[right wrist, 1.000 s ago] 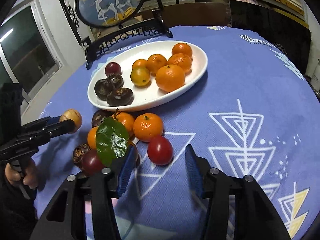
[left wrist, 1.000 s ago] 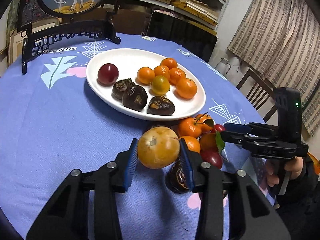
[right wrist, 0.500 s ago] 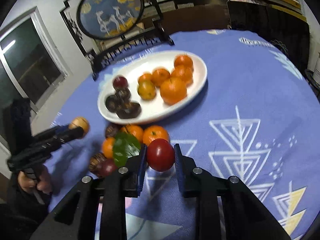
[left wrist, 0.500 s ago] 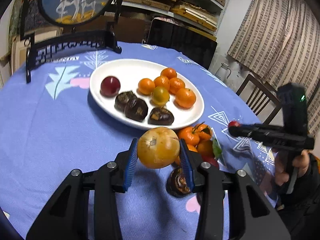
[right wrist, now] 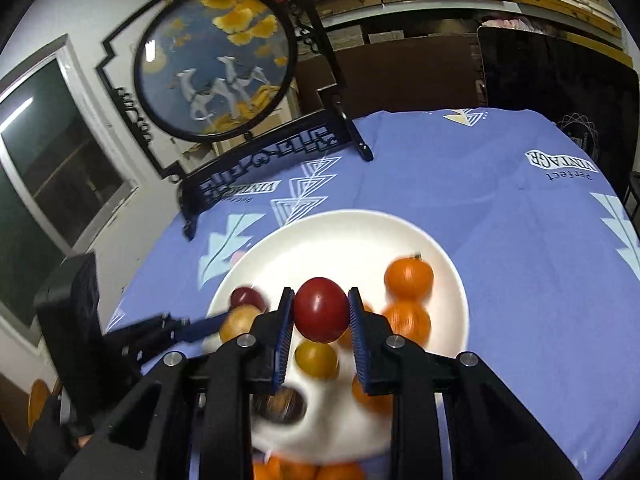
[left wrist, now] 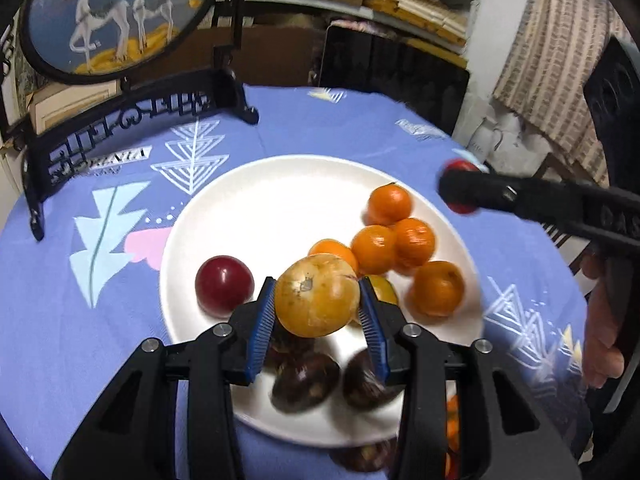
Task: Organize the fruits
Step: 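Place a red tomato on the plate with the right tool while the left places a yellow fruit, then carry a dark brown fruit to the plate with the left tool while the right carries another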
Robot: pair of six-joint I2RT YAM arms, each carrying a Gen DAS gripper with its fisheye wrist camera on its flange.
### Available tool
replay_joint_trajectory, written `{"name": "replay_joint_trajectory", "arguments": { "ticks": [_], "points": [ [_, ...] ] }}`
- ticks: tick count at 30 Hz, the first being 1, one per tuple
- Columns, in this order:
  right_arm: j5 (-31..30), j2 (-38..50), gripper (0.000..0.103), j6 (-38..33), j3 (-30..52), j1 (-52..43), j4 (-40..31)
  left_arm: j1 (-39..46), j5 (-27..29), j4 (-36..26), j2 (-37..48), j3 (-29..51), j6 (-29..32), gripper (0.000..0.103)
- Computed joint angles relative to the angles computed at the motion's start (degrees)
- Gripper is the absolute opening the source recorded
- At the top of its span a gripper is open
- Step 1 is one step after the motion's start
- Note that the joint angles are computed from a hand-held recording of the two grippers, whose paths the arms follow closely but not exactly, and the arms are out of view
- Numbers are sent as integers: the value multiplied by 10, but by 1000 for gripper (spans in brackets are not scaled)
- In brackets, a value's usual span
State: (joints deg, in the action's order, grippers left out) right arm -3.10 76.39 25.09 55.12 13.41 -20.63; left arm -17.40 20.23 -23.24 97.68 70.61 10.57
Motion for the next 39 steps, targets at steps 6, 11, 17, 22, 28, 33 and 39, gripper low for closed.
{"name": "replay_joint_trajectory", "arguments": {
  "ticks": [6, 11, 17, 22, 28, 33, 39],
  "points": [
    [15, 14, 33, 1, -11, -5, 24, 3, 1, 33, -50, -46, 5, 62],
    [40, -104, 34, 5, -90, 22, -1, 11, 13, 13, -166, -142, 61, 65],
    [97, -292, 40, 58, -206, 94, -77, 46, 53, -69, -320, -270, 156, 65],
    [142, -389, 40, 136, -265, 187, -136, 31, 28, -81, -386, -344, 188, 63],
    [204, -423, 40, 221, -286, 288, -179, -7, -5, -60, -345, -355, 171, 50],
    [233, -424, 40, 257, -279, 349, -199, -6, 4, -55, -283, -325, 158, 52],
    [251, -364, 40, 282, -265, 450, -173, 13, 31, -54, -295, -329, 159, 44]
  ]
}}
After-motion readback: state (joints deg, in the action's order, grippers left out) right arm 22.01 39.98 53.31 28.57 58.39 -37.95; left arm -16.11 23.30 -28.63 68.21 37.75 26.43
